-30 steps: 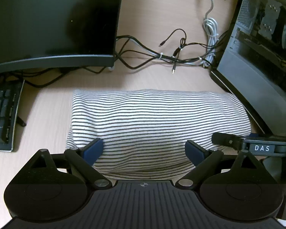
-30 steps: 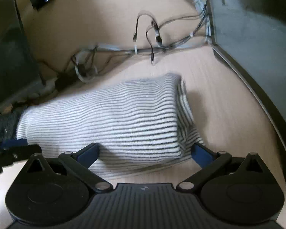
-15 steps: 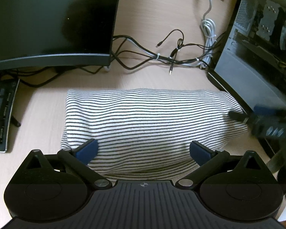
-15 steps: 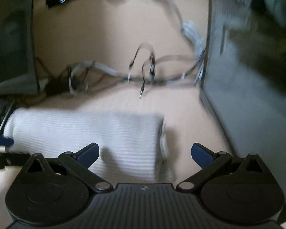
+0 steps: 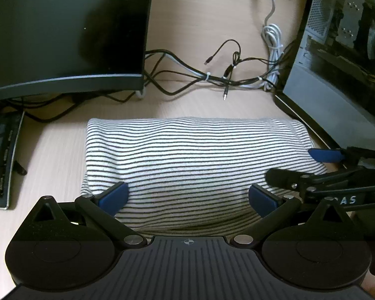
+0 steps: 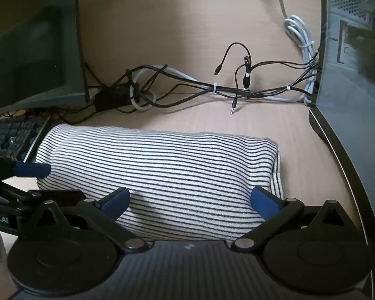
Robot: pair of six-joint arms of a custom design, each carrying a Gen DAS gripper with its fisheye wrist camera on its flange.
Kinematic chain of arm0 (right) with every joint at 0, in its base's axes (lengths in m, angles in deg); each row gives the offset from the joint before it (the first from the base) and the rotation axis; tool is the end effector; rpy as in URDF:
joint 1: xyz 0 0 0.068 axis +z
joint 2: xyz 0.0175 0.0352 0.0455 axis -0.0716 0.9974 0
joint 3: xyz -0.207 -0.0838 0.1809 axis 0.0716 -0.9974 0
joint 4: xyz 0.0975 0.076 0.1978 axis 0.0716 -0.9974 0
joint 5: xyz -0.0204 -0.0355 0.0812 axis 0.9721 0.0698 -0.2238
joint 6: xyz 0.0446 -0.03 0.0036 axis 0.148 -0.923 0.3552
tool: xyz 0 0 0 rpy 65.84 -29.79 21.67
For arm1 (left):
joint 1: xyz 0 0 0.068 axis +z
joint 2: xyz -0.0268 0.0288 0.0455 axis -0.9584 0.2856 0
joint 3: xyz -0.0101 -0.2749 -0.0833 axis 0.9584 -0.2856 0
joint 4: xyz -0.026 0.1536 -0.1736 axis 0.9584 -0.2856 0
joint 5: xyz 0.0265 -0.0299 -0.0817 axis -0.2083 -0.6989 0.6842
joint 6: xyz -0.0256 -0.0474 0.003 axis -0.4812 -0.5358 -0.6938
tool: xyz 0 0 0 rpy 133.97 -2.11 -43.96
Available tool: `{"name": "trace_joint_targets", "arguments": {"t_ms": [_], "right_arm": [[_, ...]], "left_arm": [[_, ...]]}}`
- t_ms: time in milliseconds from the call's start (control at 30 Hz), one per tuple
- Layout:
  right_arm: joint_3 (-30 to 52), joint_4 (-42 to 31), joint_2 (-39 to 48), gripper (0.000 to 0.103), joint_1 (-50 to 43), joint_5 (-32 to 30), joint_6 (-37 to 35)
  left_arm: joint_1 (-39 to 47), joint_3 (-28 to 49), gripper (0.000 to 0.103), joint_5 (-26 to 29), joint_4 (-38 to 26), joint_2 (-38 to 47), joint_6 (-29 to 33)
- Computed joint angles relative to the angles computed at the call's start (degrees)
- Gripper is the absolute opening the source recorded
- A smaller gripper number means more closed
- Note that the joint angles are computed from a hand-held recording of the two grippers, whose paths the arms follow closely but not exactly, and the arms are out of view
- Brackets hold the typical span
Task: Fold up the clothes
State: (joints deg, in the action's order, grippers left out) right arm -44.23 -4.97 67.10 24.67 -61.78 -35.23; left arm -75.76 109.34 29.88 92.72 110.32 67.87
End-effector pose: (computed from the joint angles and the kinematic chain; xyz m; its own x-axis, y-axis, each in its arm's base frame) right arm 0.2962 0.1578 0.1429 -0.6185 -0.1289 -0.7751 -0.2869 0.9554 0.0701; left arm 0.2522 -0.0178 0.1442 -0.6646 0.0099 -0.7472 0.1833 0.9715 -0.1501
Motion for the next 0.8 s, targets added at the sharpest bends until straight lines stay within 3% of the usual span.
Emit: {"name": "trace_joint_targets", "arguments": {"t_ms": [200,400,500,633,800], "right_arm": [[3.8,0.2,3.6,0.103,-0.7,0.6,-3.5],[3.0,1.7,4.0,0.103,0.3,2.8,-4.4],[1.7,1.8,2.2,0.103,0.8,3.9,-2.5],[-1.9,1.7,-2.5,0.103,1.7,5.1,1.4],[-6.6,0.1,-7.4,0.103,4.9,7.4,5.5]], "left_arm": [[1.0,1.6,0.103,1.4,0.8,2.2,0.7],[-0.9,0.9,0.103,-1.6,1.4,1.9,1.8],[-1.8,-0.5,0.103,-3.5,0.7,-0.7,1.1],[-1.1,-2.6,0.103,-3.2,-2.4,-6.5,-2.4],[1.0,-6.7,0.103,-2.5,-5.6,-13.3,-2.4]]}}
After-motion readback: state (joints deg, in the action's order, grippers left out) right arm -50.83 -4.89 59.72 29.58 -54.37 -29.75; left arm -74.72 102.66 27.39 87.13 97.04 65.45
